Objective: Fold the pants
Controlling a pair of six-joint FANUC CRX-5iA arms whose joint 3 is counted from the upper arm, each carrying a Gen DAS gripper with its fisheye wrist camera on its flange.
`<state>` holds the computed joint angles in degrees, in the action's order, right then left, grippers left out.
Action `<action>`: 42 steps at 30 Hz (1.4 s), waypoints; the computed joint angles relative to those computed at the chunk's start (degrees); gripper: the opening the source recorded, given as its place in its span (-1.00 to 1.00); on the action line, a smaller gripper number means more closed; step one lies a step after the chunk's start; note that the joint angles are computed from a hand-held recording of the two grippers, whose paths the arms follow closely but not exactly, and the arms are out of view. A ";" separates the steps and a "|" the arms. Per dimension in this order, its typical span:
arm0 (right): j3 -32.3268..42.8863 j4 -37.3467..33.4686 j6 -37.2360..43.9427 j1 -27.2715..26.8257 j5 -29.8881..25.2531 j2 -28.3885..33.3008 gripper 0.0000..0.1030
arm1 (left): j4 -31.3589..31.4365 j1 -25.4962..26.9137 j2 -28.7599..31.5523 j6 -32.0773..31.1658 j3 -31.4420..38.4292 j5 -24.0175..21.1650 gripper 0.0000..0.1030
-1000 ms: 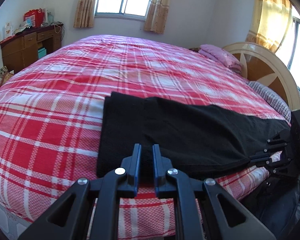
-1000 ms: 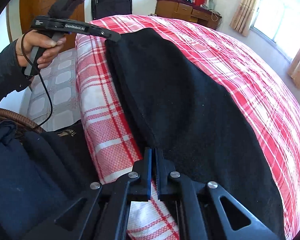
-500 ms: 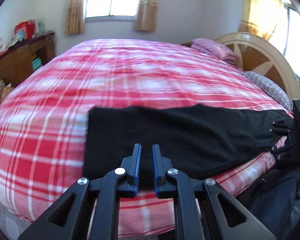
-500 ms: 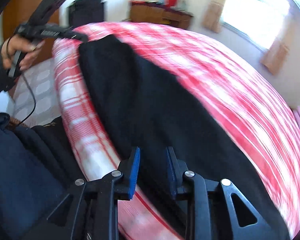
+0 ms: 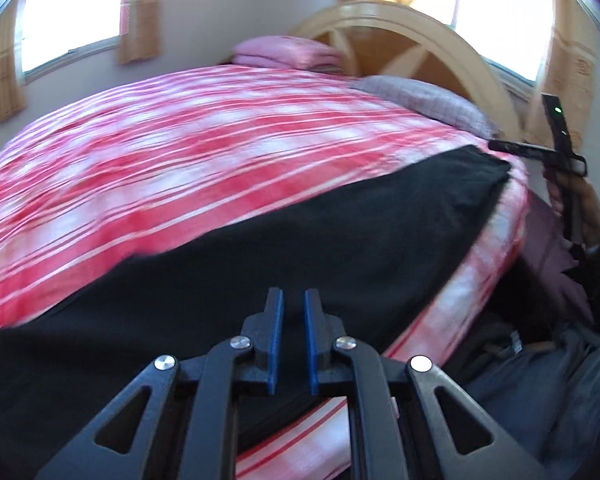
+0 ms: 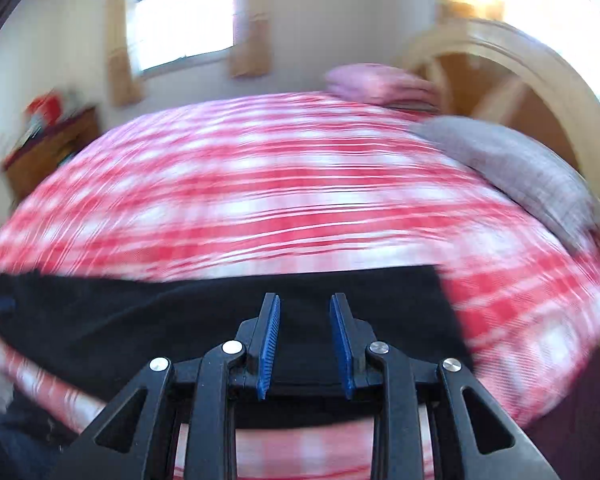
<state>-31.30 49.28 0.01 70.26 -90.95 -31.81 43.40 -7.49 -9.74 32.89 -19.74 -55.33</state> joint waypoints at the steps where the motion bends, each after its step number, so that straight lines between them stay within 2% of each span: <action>1: -0.05 -0.42 -0.41 -0.22 -1.94 -1.29 -0.46 | 1.14 -1.91 1.33 -0.52 0.84 -0.30 -0.77; 5: -0.99 -2.83 -4.32 2.39 -8.12 -6.80 -0.46 | 3.26 -7.49 5.34 -1.63 3.33 -1.47 -0.76; 9: -3.02 -5.23 -8.10 4.41 -8.21 -11.57 -0.46 | 2.53 -10.41 6.76 -2.17 3.34 -2.37 -0.76; 13: -5.70 -5.85 -12.66 8.62 -8.80 -17.24 -0.46 | -2.17 -11.76 6.13 -0.42 3.07 -0.07 -0.76; 15: -6.98 -5.81 -15.32 10.52 -8.66 -19.35 -0.46 | -1.55 -11.51 5.89 -0.73 2.37 0.41 -0.76; 19: -7.73 -4.96 -16.40 10.76 -8.52 -19.74 -0.46 | -1.10 -11.61 4.48 -2.15 0.75 1.17 -0.76; 21: -7.88 -4.03 -18.26 12.58 -10.91 -19.94 -0.46 | -0.62 -12.09 3.88 -3.24 0.04 2.07 -0.73; 24: -8.93 -2.97 -21.52 15.10 -12.26 -22.25 -0.43 | -1.95 -12.79 3.97 -2.30 -0.06 3.65 -0.44; 25: -9.15 -2.97 -22.05 15.19 -11.86 -22.85 -0.35 | -2.47 -12.94 4.05 -2.06 -0.18 3.98 -0.40; 26: -9.36 -3.08 -22.24 15.28 -11.23 -23.25 -0.12 | -2.59 -13.01 4.58 -2.03 0.14 4.16 -0.40; 27: -9.40 -3.00 -22.20 15.45 -11.13 -23.22 0.02 | -2.60 -13.12 4.59 -2.11 0.06 4.51 -0.40; 31: -9.50 -2.88 -20.72 14.47 -8.98 -22.50 0.02 | -3.95 -13.80 4.13 -2.30 0.13 5.77 -0.40; 35: -9.87 -2.34 -21.11 15.01 -9.36 -22.80 0.01 | -3.52 -14.41 3.54 -4.14 -0.46 6.39 -0.40; 42: -11.11 -1.78 -21.08 14.14 -7.50 -23.18 0.01 | -7.55 -15.99 4.09 -1.70 0.79 8.90 -0.38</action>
<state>-42.41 47.49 -21.08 84.40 -98.46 -54.99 35.86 -23.49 -5.65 31.19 -18.95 -46.43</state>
